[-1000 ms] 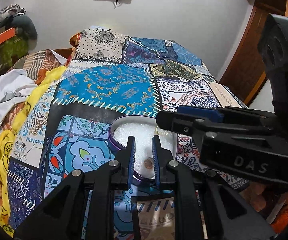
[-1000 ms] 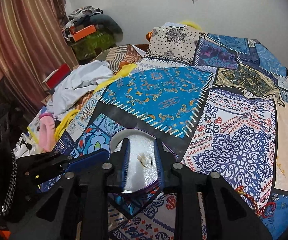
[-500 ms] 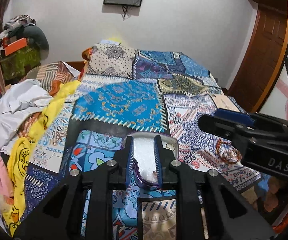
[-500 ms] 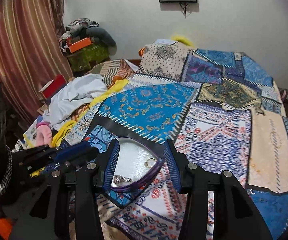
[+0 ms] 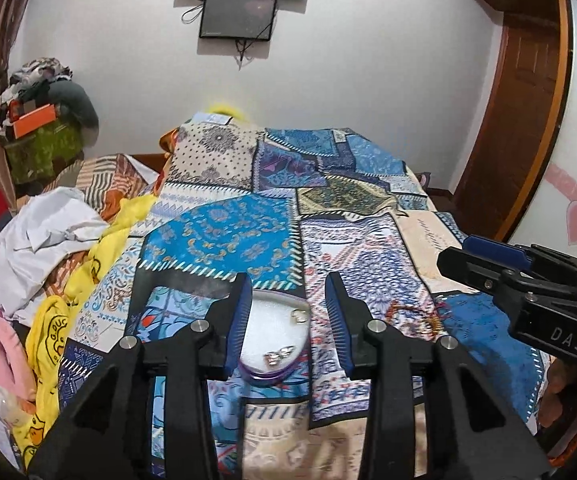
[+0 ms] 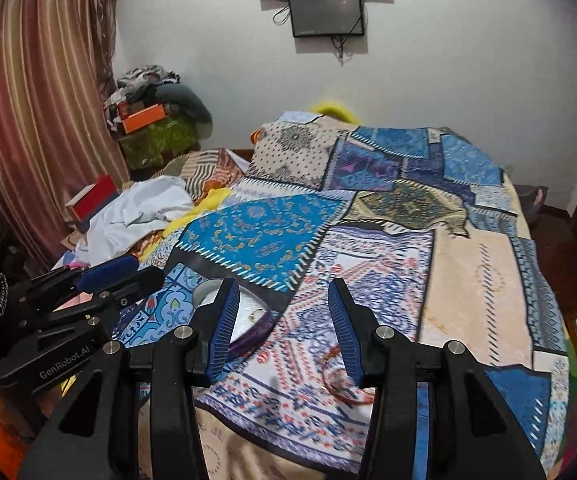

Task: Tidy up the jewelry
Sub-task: 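Grasp the red-gold beaded bracelet with the left gripper while the right gripper grasps a small silver charm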

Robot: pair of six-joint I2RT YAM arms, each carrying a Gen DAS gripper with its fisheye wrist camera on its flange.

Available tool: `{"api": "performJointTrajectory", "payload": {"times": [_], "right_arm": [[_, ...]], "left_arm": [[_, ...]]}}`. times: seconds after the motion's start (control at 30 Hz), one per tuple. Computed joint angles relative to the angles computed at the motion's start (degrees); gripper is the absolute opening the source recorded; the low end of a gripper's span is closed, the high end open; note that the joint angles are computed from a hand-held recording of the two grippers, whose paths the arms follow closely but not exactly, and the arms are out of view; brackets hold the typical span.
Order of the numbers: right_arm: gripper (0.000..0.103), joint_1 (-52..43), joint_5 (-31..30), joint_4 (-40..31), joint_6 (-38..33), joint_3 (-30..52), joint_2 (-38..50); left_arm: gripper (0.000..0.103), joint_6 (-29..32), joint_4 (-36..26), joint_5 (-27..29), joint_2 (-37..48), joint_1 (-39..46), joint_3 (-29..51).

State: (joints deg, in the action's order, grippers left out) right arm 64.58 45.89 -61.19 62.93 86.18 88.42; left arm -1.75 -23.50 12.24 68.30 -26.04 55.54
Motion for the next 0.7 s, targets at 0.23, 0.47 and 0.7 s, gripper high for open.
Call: {"api": "performJointTrajectory", "payload": {"times": [0.23, 0.47, 0.7], "right_arm": [[0.043, 3.7, 4.1, -8.3, 8.6, -2.3, -4.1], [0.043, 5.8, 5.4, -15.6, 17.9, -6.6, -8.6], [0.043, 4.9, 2.5, -16.6, 21.5, -14.2, -13.4]], "left_arm": [[0.041, -2.2, -0.6, -4.6, 0.7, -7.5, 1.3], [0.041, -4.1, -0.8, -7.9, 4.7, -13.2, 2.5], [0.041, -5.4, -0.5, -8.7, 11.3, -15.9, 3.3]]}}
